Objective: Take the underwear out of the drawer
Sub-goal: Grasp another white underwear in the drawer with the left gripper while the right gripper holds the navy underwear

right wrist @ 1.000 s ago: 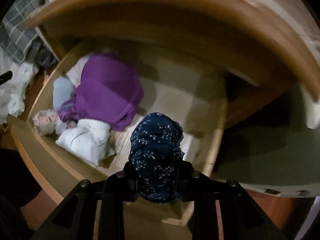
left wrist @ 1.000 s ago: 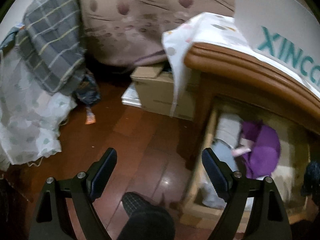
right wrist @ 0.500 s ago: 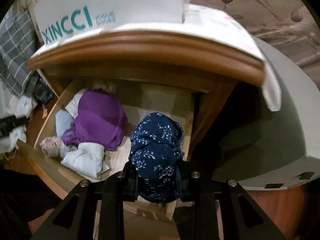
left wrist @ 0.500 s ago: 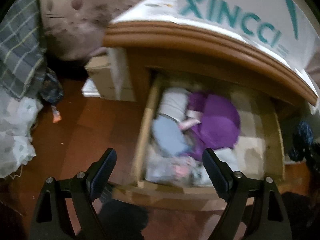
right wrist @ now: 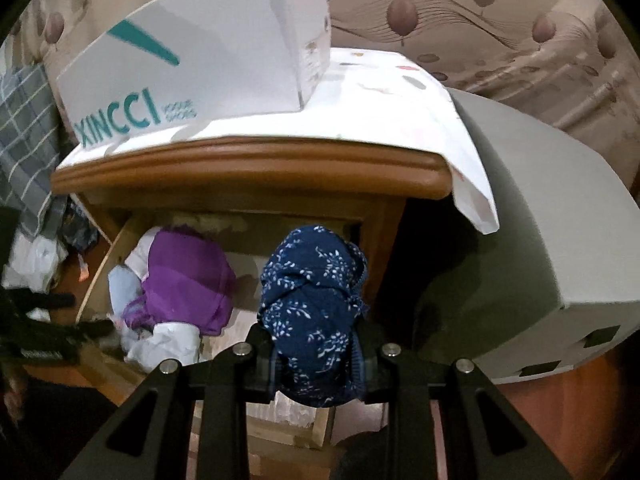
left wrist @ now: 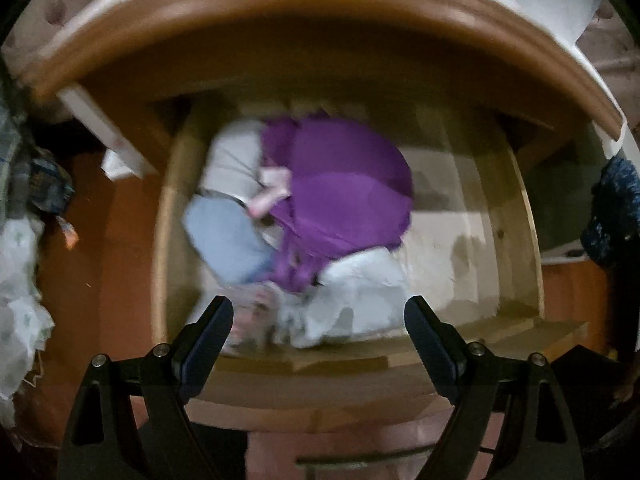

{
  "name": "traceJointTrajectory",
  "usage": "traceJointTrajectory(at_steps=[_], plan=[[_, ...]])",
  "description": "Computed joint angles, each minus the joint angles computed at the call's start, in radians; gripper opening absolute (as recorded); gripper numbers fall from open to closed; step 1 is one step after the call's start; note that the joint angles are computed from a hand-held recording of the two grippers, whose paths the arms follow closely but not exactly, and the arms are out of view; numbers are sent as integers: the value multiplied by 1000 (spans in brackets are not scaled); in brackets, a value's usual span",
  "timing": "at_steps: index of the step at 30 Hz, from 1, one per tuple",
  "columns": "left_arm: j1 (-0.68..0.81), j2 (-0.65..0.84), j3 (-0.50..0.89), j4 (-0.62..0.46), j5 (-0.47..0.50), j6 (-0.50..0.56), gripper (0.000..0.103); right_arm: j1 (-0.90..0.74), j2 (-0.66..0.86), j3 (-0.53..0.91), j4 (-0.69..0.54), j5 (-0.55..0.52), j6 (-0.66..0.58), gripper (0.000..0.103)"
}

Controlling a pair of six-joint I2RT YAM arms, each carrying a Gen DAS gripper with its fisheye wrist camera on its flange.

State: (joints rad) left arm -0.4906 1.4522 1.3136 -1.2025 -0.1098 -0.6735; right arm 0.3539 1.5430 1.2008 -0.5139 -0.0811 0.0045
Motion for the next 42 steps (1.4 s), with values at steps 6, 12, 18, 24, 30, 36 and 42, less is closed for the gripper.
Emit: traceJointTrajectory(at_steps=[6, 12, 18, 24, 30, 36, 42], plan=[[54, 167, 51, -6, 165, 38, 85, -37, 0, 1, 9, -2, 34, 27], [83, 272, 80, 0, 236, 40, 85, -52, -2, -2, 15, -1, 40, 27], [78, 367, 121, -8, 268, 43, 85, -53, 5, 2, 12, -7, 38, 27], [96, 437, 181, -35, 278, 36, 85, -57, 22, 13, 1, -25, 44, 27], [95, 499, 207, -55, 249, 48, 62, -57, 37, 22, -7, -41, 50, 27], [88, 494, 194, -28, 213, 79, 46, -53, 44, 28, -14, -49, 54, 27], [80, 434, 167, -14, 196, 77, 34, -48, 45, 26, -11, -50, 51, 27]])
